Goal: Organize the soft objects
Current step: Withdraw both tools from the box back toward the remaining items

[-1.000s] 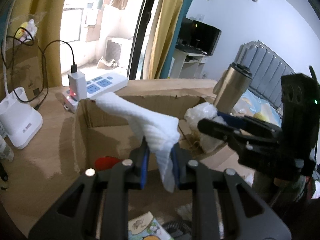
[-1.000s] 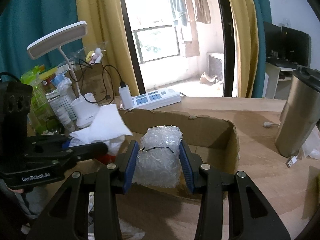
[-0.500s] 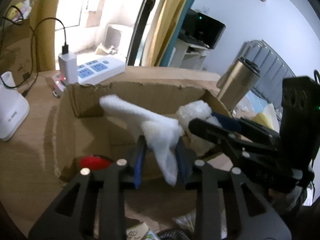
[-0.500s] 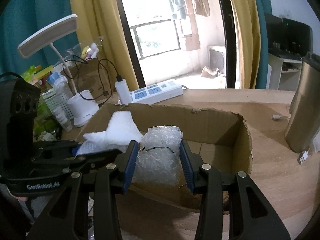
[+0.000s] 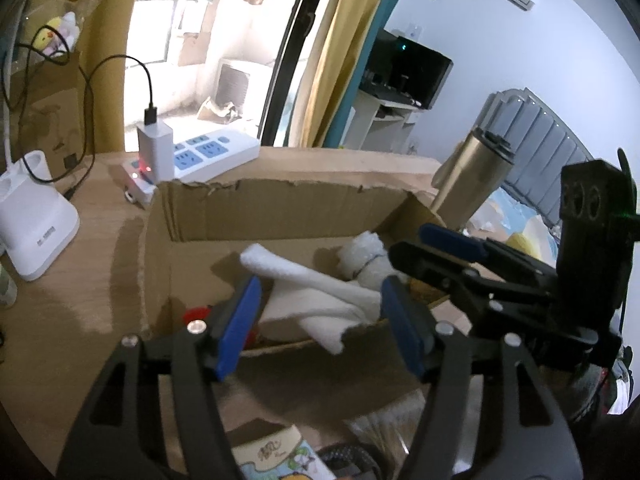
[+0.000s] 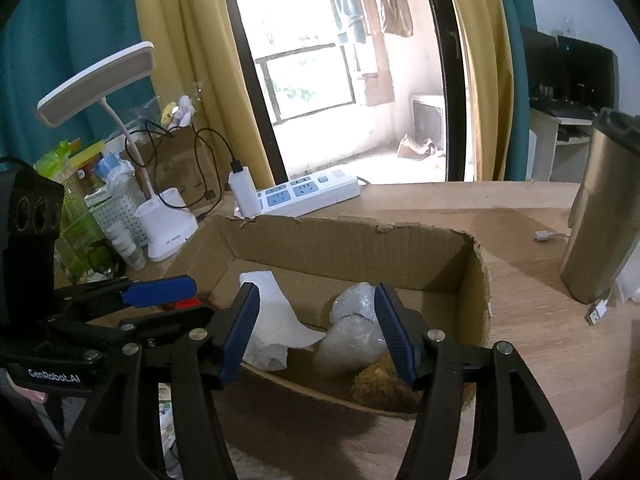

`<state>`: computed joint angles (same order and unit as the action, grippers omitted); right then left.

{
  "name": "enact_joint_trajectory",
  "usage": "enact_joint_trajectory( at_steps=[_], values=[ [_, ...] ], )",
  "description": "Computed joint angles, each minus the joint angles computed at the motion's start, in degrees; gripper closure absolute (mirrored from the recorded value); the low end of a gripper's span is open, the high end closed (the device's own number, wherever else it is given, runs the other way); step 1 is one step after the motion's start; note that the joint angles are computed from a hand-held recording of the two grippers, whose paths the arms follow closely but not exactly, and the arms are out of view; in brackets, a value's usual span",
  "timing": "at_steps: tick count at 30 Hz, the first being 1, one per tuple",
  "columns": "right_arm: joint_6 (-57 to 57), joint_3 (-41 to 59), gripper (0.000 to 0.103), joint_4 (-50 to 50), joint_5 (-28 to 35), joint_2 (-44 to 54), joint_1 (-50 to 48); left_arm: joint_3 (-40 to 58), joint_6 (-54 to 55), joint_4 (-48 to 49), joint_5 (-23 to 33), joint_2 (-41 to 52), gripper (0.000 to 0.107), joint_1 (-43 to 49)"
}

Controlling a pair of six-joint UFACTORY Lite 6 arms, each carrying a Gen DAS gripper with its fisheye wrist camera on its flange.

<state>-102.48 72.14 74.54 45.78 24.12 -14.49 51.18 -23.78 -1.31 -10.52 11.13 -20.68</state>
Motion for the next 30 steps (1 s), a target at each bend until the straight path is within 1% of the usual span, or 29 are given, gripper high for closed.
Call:
enact_joint_trajectory(
  at_steps=[19, 22, 25, 30],
  values=[
    [-2.79, -11.53, 0.04, 0.03, 3.31, -14.18, -4.68, -11.73, 27.37, -29.28, -1.9, -15.57, 0.041, -5.5],
    [-3.25, -13.55, 0.039, -0.13, 4.12, -16.75, -5.95, -13.55, 32.72, -35.23, -2.58, -17.86, 0.041, -6.73],
    [-3.82, -15.41, 0.039, -0.43, 5.12, -18.98, -7.53, -15.29, 39.99, -43.15, -3.57, -20.1, 0.041, -8.24],
    [-4.6, -18.7, 0.039, -0.92, 6.44, -22.77, -9.89, -18.49, 47.48, -52.01, -5.01, -24.19, 0.041, -10.54]
  ],
)
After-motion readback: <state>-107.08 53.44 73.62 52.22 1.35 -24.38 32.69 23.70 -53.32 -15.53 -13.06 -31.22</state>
